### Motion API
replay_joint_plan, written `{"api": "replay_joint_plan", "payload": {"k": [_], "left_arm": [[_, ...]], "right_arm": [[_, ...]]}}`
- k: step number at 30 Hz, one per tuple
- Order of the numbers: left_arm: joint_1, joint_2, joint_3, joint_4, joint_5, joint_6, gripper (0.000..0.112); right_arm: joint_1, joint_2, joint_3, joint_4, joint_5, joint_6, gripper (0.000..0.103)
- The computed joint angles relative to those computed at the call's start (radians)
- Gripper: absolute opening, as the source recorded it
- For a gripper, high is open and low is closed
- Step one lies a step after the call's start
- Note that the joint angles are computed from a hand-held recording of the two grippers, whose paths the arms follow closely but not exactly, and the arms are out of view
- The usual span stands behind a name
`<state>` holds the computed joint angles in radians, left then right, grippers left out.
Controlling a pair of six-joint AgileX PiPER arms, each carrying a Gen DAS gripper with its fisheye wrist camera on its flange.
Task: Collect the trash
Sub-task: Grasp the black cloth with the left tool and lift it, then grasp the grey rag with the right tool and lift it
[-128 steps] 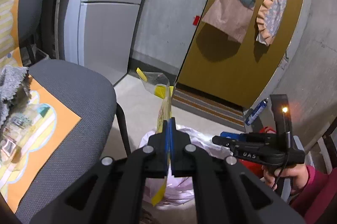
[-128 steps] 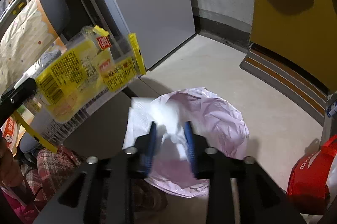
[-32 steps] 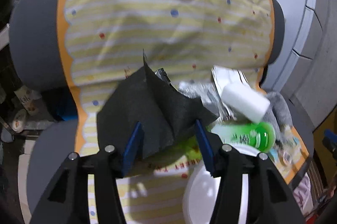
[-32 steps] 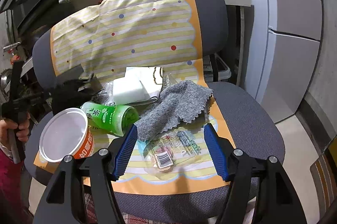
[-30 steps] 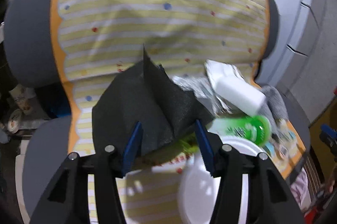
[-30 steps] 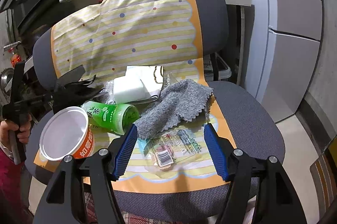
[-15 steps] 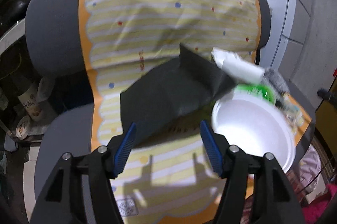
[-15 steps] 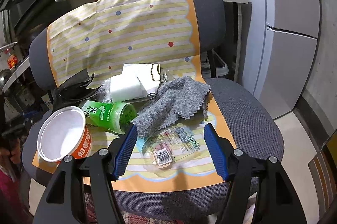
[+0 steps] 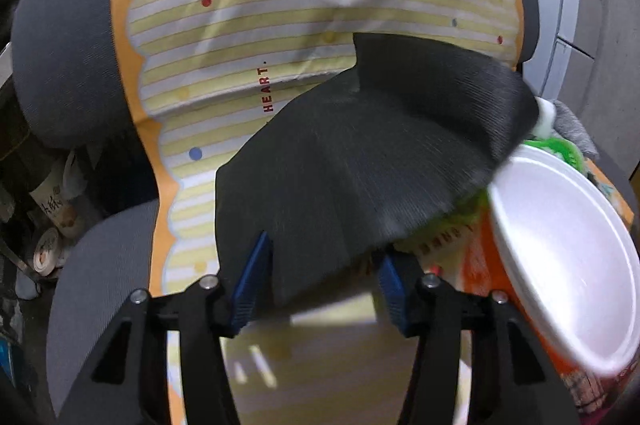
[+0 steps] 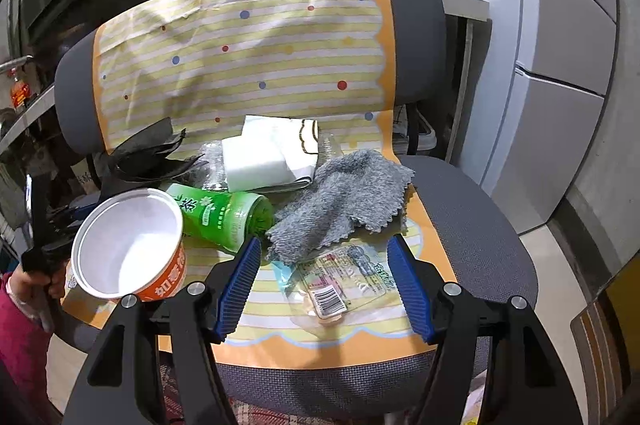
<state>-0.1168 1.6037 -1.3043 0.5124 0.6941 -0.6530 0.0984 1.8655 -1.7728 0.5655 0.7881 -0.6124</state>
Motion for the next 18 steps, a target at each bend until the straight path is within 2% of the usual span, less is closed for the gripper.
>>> {"api": "replay_joint_plan", "payload": {"k": [1,4,6,8,13,16,18], "left_arm": [[0.011,0.014,-0.018,-0.016,-0.004,0.012,0.045],[0.038,0.022,-0.045,-0.046,-0.02,0.004,0.027],[0.039,-0.001,-0.044,0.008,-0.016,-0.085,0.008],[0.038,-0.054,-0.032,0.053,-0.009,-0.17,0.001],[-0.019,-0.174,-0.059,0.179,0.065,-0.323,0.0],[-0.085,-0.186,-0.125,0.248,0.136,-0.376,0.0],[-0.122,-0.163,-0.182,0.278,0.185,-0.405,0.0]], "right_arm": [[-0.001,0.006,-0.006,-0.006,-0.001,0.007,0.067],[-0.006,0.019,-0.008,0.0,-0.016,0.006,0.067],[-0.013,0.025,-0.004,0.016,-0.026,-0.006,0.067],[-0.021,0.034,0.001,0.034,-0.035,-0.02,0.067],[-0.032,0.071,-0.006,0.085,-0.057,-0.065,0.064],[-0.029,0.113,-0.05,0.101,-0.052,-0.093,0.054],[-0.029,0.15,-0.095,0.122,-0.037,-0.111,0.054]]}}
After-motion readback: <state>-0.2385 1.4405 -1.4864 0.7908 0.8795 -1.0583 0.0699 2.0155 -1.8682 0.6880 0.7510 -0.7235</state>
